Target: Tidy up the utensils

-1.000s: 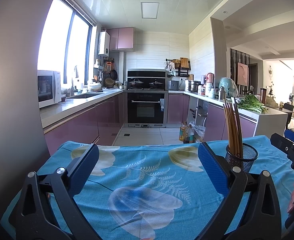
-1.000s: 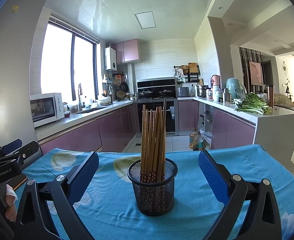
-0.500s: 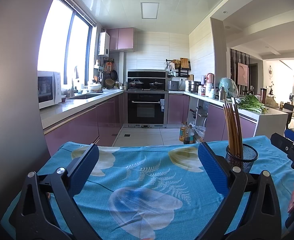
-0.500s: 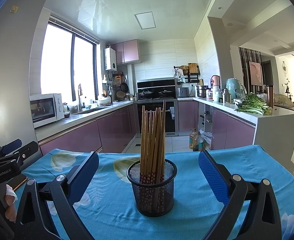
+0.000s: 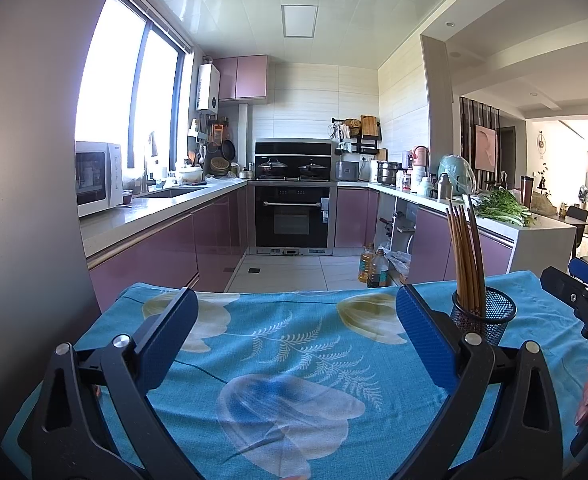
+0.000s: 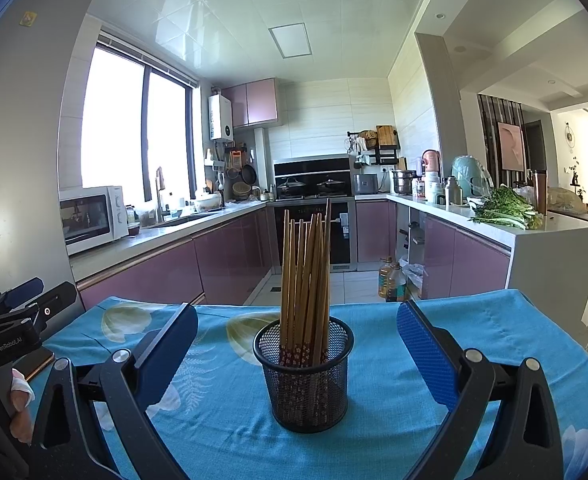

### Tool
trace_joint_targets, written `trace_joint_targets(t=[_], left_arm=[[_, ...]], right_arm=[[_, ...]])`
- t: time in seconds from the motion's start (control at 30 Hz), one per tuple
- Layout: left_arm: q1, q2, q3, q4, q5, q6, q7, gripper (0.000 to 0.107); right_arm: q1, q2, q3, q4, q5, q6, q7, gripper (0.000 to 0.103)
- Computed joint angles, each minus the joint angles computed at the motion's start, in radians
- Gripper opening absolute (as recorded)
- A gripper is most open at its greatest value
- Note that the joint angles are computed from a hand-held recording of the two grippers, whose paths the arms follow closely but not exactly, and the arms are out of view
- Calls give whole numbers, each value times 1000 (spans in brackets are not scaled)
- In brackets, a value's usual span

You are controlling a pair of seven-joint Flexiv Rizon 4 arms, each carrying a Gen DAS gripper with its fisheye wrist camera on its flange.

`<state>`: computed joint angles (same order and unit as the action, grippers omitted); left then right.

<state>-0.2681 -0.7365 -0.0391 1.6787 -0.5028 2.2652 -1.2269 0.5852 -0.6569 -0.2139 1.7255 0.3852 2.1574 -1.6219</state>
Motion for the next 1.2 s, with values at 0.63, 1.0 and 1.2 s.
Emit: trace_joint_targets(t=[0.63, 1.0, 1.2], left_arm=[[-1, -1, 2, -2, 1, -2, 1, 97], [-3, 0, 3, -3, -2, -3, 2, 97], [-1, 0, 1, -2, 1, -4, 1, 97]], right_arm=[[1, -1, 1, -1, 8, 3, -2, 97], [0, -1, 1, -1, 9, 2, -1, 97], [0, -1, 2, -2, 8, 1, -1, 97]])
